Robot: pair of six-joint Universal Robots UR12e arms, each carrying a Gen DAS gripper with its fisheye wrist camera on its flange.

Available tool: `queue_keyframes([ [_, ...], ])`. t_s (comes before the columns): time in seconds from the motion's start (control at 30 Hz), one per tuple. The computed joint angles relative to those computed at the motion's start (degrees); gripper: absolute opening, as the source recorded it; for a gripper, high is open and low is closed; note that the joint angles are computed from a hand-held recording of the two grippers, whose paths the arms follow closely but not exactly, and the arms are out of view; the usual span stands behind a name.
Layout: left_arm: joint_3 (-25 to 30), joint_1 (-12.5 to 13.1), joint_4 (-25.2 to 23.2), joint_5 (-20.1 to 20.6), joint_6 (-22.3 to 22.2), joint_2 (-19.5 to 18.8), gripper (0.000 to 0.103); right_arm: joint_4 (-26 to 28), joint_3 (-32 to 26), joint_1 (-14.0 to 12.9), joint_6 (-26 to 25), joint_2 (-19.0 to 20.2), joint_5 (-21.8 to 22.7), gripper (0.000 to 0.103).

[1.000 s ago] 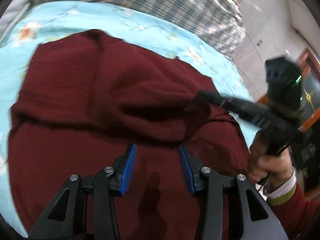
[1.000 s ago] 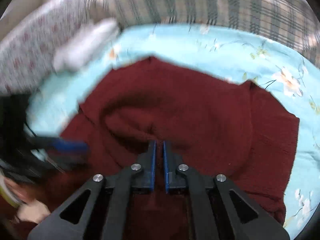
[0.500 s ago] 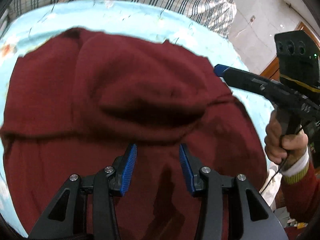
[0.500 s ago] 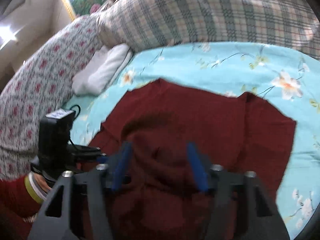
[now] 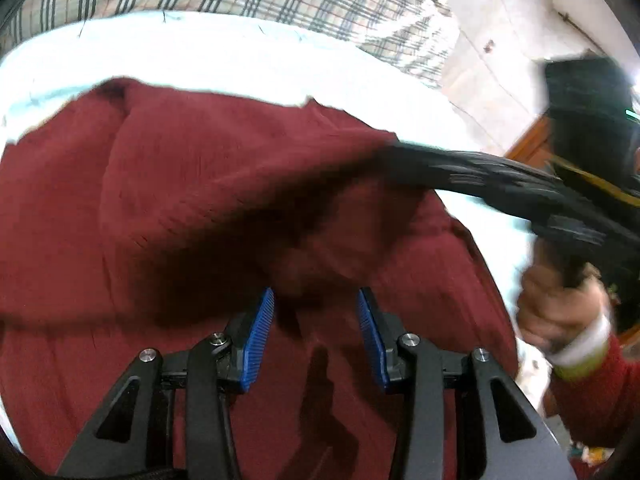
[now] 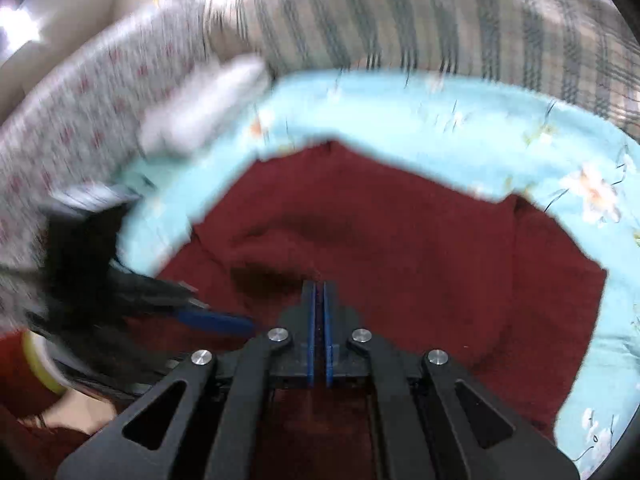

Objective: Fold large clothes

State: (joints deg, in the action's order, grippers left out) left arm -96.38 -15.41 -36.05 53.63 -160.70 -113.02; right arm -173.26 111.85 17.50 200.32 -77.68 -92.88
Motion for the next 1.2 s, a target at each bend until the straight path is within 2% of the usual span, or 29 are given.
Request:
queue_keyframes([
  [0.07,2.22,-0.53,4.63,3.72,-4.64,-1.65,0.039,-0.96,0.68,0.22,-0.26,-1.27,-1.43,0.003],
  [0.17,3.14,0.88,9.51,2.95,-11.25,-2.53,0.04,-0.72,1.28,0.36,-0.7,-1.59,-0.11,0.003],
  [0.3,-0.61,3.23,13.24,2.31,-15.56,-1.18,0.041,1.1,1.29,0.8,-0.93,-0.17,3.73,0.008],
  [0.37,-3.32,4.74,12.42,1.03,-16.09,0.13,0.041,0.97,1.74,0.5,0.68,0.56,6.35,0.025],
  [0.4,-4.61,5.6,12.03,-0.09,-16.51,0.87,0.041,0.28,2.33,0.44,1.93,0.74,6.91,0.042],
  [0.43,-5.51,6.02,12.34,-0.98,-17.12,1.14,0.041,-0.69,2.93,0.47,2.88,0.74,7.06,0.054],
  [0.47,-6.49,6.88,12.46,-2.74,-17.95,1.54,0.044,-1.9,3.55,0.43,3.98,0.64,7.27,0.056],
  [0.53,-7.21,7.82,12.99,-5.21,-19.52,1.78,0.055,-5.39,5.44,-0.31,7.75,-0.13,7.9,0.056],
  [0.63,-6.49,8.21,13.81,-8.61,-21.76,1.23,0.067,-8.72,7.79,-1.38,15.14,-1.37,4.21,0.055],
  [0.67,-6.0,8.23,13.77,-9.64,-22.36,1.02,0.077,-7.49,8.13,-1.59,17.85,-1.87,1.37,0.055],
  [0.7,-5.67,8.34,13.76,-10.36,-22.43,0.83,0.081,-5.16,7.93,-1.8,19.96,-2.14,-0.71,0.055],
  [0.77,-3.58,7.39,12.0,-8.96,-21.59,0.02,0.081,-1.14,7.62,-2.34,23.18,-2.27,-2.47,0.055],
  [0.8,-2.5,6.65,10.65,-7.15,-20.5,-0.31,0.081,0.26,7.4,-2.71,24.87,-2.02,-2.54,0.055],
  [0.83,-1.83,6.02,10.19,-5.19,-19.66,-0.65,0.079,0.95,7.2,-3.14,25.65,-1.61,-1.58,0.042],
  [0.87,-1.21,5.15,9.36,-1.72,-18.47,-0.87,0.07,1.54,6.85,-3.33,25.64,-1.23,-0.66,0.026],
  [0.9,-0.67,4.49,8.26,0.82,-17.41,-0.98,0.052,1.74,6.77,-3.34,25.51,-1.29,-1.06,0.005],
  [0.97,-0.12,3.13,7.38,7.32,-15.81,-1.08,0.04,0.76,6.17,-2.06,24.16,-1.21,-4.91,0.005],
  [1.0,-0.23,2.7,7.5,10.87,-15.36,-1.08,0.04,1.71,5.71,-1.48,23.53,-1.33,-6.72,0.004],
  [1.03,-0.37,2.51,7.31,12.85,-15.02,-1.17,0.038,2.36,5.96,-1.66,23.35,-1.6,-6.51,0.004],
  [1.13,-1.3,2.99,8.51,11.54,-15.7,-1.19,0.037,6.86,5.14,-1.92,23.32,-1.01,-5.64,0.006],
  [1.2,-1.8,3.18,8.78,11.1,-16.01,-0.77,0.037,7.5,5.38,-1.87,24.59,-1.02,-5.43,0.007],
])
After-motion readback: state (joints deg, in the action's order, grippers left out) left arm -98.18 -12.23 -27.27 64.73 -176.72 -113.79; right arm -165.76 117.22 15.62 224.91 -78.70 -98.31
